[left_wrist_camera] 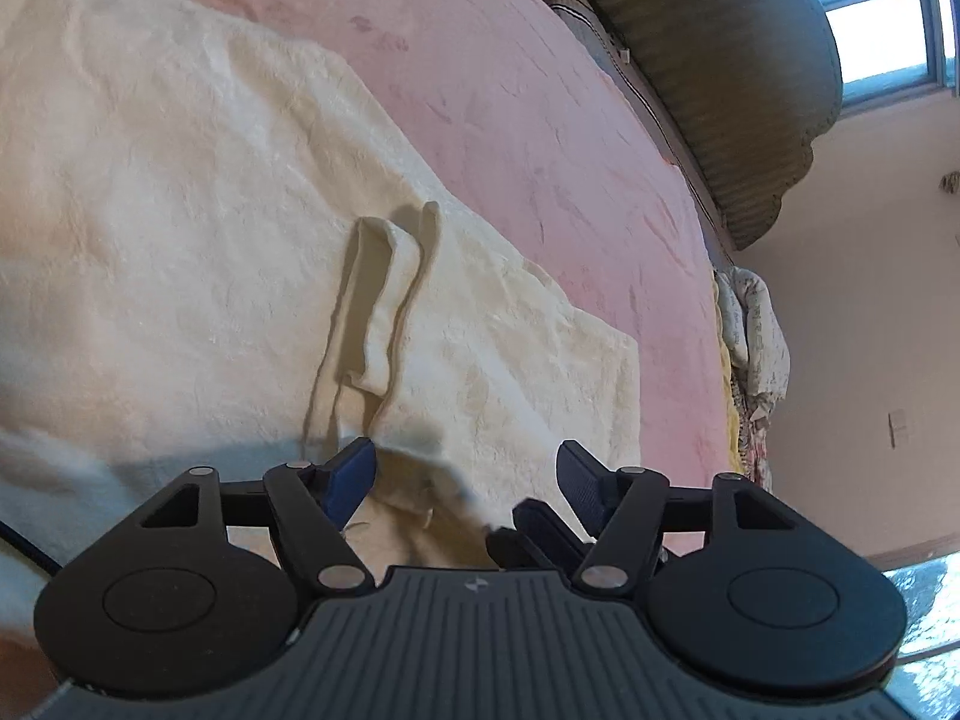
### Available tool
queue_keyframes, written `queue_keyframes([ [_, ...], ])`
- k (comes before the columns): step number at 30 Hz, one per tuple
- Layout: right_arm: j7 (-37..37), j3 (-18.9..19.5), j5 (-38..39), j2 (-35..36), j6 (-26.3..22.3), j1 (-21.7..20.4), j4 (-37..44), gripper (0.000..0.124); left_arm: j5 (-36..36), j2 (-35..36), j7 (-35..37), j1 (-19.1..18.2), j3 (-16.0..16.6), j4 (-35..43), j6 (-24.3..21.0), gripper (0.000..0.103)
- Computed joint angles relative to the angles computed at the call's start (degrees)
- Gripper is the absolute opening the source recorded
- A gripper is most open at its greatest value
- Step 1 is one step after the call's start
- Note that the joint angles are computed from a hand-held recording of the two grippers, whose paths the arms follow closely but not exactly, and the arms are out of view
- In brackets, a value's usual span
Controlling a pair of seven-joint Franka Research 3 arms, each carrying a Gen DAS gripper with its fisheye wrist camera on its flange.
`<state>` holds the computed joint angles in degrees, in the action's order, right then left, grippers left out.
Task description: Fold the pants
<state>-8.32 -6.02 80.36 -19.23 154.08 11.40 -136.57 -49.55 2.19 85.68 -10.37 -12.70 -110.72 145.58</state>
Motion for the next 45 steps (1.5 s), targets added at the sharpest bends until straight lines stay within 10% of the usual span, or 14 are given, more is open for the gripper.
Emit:
queue_keyframes([
  [5, 5.4, -1.1, -2.2, 0.0, -4.2, -1.4, 0.6, 0.01, -5.3, 2.4, -1.9, 0.3, -0.9, 0.5, 3.1, 0.047],
  [13, 5.9, 1.7, -4.8, 0.2, 6.9, 0.1, -0.1, 0.011, -9.9, 1.6, 1.9, 1.0, -1.2, -0.7, 3.6, 0.014],
  [16, 1.9, 0.5, -5.6, -1.6, 5.2, 1.7, -1.2, 0.032, -11.4, 0.9, 3.3, 0.8, -1.0, -1.1, 3.9, 0.013],
  [18, -4.9, 1.5, -3.2, -1.6, 10.2, 4.0, -2.1, 0.068, -11.5, 0.6, 3.6, 0.5, -0.8, -1.2, 4.2, 0.013],
  [21, -14.1, 2.8, 1.2, 0.9, 16.2, 6.4, -1.6, 0.063, -10.0, 0.3, 3.5, 0.1, -0.7, -1.3, 4.6, 0.014],
  [26, -19.8, 3.7, 6.6, 4.9, 21.0, 7.3, 0.8, 0.01, -8.6, -0.9, 4.3, -0.2, -0.2, -2.4, 5.0, 0.03],
  [29, -13.6, 2.6, 5.3, 2.5, 14.3, 5.2, -0.1, 0.01, -13.8, -1.3, 7.4, -0.1, 0.2, -3.0, 4.6, 0.064],
  [35, 2.5, -1.2, 0.7, 1.1, -0.3, 0.9, 1.1, 0.01, -19.1, 0.7, 10.1, -0.4, 0.0, -1.4, 3.6, 0.065],
  [36, 3.9, -1.2, 0.5, 1.0, -1.5, 0.5, 1.3, 0.01, -19.5, 0.9, 9.9, -0.4, -0.2, -1.4, 4.1, 0.061],
  [38, 4.4, -0.8, 0.4, 0.9, -2.1, -0.1, 1.2, 0.01, -20.7, 1.2, 10.5, -0.3, -0.5, -1.4, 4.6, 0.021],
  [45, 1.0, 0.8, 0.4, 0.7, -2.3, 1.0, 0.5, 0.009, -7.9, -3.4, 5.6, -1.0, 0.2, -6.1, 9.3, 0.009],
])
